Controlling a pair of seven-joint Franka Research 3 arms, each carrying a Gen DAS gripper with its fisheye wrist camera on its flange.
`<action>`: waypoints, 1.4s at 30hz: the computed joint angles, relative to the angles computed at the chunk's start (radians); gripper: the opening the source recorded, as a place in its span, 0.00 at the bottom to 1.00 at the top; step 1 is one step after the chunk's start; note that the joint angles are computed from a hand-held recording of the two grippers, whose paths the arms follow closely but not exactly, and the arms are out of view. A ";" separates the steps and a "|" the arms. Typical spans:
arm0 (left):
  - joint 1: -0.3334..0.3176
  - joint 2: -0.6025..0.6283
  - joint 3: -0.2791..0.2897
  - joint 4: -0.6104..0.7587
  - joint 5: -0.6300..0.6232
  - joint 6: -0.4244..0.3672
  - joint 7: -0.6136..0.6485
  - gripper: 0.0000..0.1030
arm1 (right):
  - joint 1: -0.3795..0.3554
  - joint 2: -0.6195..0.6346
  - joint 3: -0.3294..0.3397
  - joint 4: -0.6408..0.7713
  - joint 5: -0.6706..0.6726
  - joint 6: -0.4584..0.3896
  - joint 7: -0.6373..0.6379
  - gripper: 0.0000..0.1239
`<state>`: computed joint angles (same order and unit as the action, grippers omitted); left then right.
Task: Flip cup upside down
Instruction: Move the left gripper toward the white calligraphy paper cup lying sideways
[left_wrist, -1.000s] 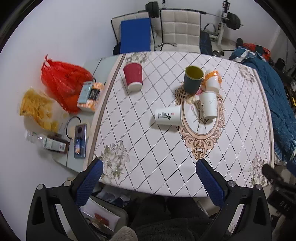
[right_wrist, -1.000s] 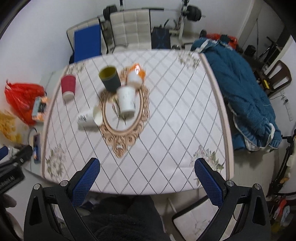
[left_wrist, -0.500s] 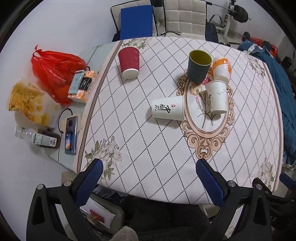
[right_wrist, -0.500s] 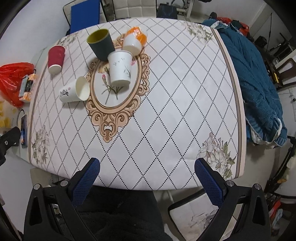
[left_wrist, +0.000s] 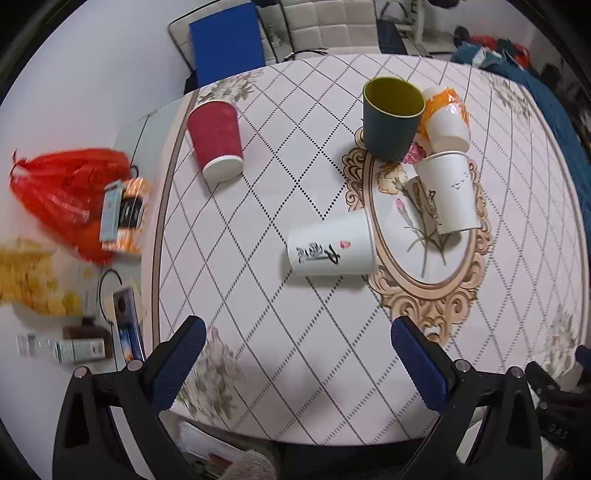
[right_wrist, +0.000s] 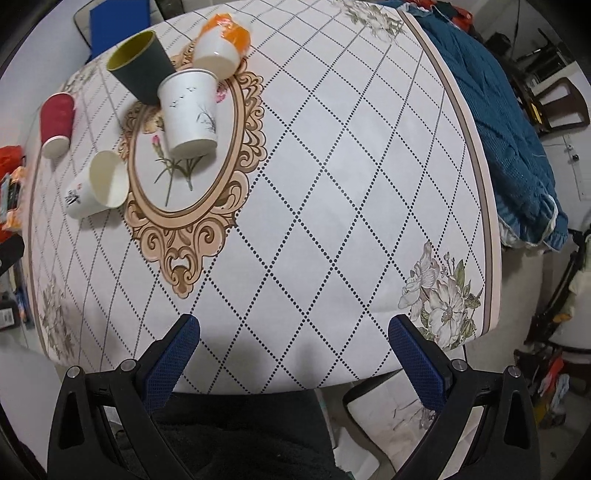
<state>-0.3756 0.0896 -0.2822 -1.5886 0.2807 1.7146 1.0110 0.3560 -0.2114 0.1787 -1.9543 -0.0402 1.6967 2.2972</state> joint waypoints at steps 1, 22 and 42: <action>0.002 0.011 0.001 0.005 0.003 0.003 0.020 1.00 | -0.001 0.011 0.000 0.006 -0.001 -0.002 0.003 0.83; -0.017 0.193 0.018 0.089 0.139 0.061 0.585 1.00 | 0.049 0.234 -0.039 0.149 -0.016 0.009 0.028 0.83; -0.044 0.317 0.020 0.172 0.098 0.101 0.917 1.00 | 0.045 0.251 -0.063 0.142 -0.008 0.053 0.049 0.83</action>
